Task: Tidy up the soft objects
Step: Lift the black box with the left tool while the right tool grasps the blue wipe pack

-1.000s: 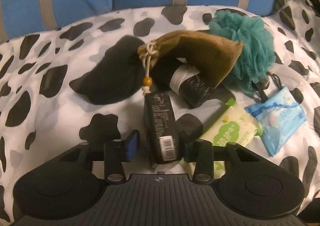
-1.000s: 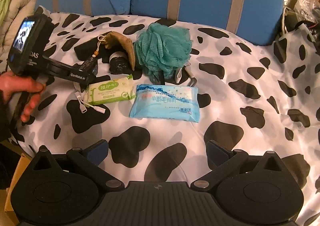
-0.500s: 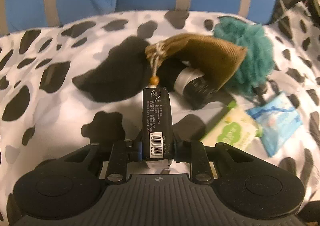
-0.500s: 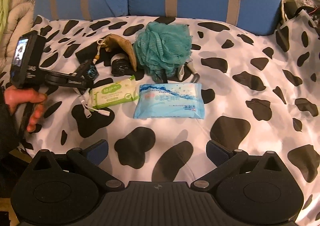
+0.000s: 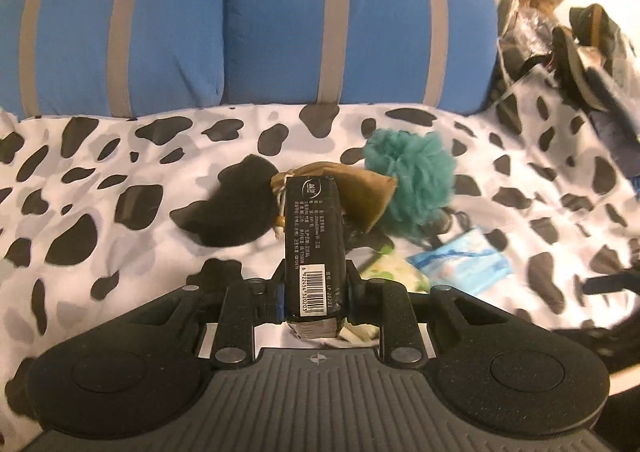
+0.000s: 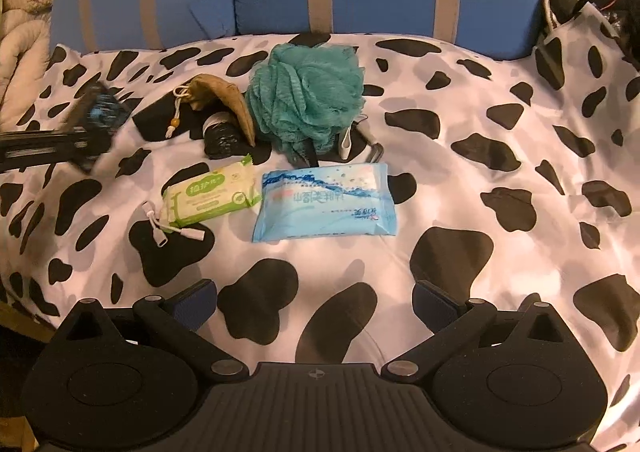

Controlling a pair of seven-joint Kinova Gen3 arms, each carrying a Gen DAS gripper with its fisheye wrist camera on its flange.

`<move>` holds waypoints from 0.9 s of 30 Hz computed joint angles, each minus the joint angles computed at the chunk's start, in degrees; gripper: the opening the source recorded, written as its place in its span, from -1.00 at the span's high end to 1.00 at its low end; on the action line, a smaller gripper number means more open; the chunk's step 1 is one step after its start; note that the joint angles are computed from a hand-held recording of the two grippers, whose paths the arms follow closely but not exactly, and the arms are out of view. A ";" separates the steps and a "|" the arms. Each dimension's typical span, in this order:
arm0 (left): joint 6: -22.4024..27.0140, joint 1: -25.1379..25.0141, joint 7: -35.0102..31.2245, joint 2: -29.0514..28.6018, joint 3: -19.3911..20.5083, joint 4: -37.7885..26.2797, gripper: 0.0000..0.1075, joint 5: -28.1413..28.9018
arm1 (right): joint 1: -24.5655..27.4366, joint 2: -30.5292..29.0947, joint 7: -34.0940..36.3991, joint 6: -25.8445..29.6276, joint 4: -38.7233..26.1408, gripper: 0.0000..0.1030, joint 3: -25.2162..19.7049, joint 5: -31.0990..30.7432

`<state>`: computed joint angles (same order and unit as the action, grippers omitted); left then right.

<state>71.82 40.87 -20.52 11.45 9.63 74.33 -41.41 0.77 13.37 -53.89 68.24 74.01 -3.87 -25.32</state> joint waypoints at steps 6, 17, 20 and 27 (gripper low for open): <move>1.69 2.01 3.57 -1.76 1.59 0.92 0.54 -0.51 | -2.00 -0.79 2.81 -5.04 2.15 -1.00 -0.45 3.10; 1.33 0.45 4.07 -3.06 2.61 1.71 0.53 2.71 | -2.95 4.43 3.62 -3.69 -2.43 -1.00 -1.45 4.22; 0.53 -0.10 4.08 -3.50 2.81 2.03 0.53 3.13 | -2.25 6.50 3.55 -3.00 -4.49 -1.00 -1.85 2.97; -0.10 -1.05 2.81 -3.58 3.24 1.59 0.53 4.50 | -2.11 10.92 2.52 -3.31 -8.52 -1.00 -2.83 3.06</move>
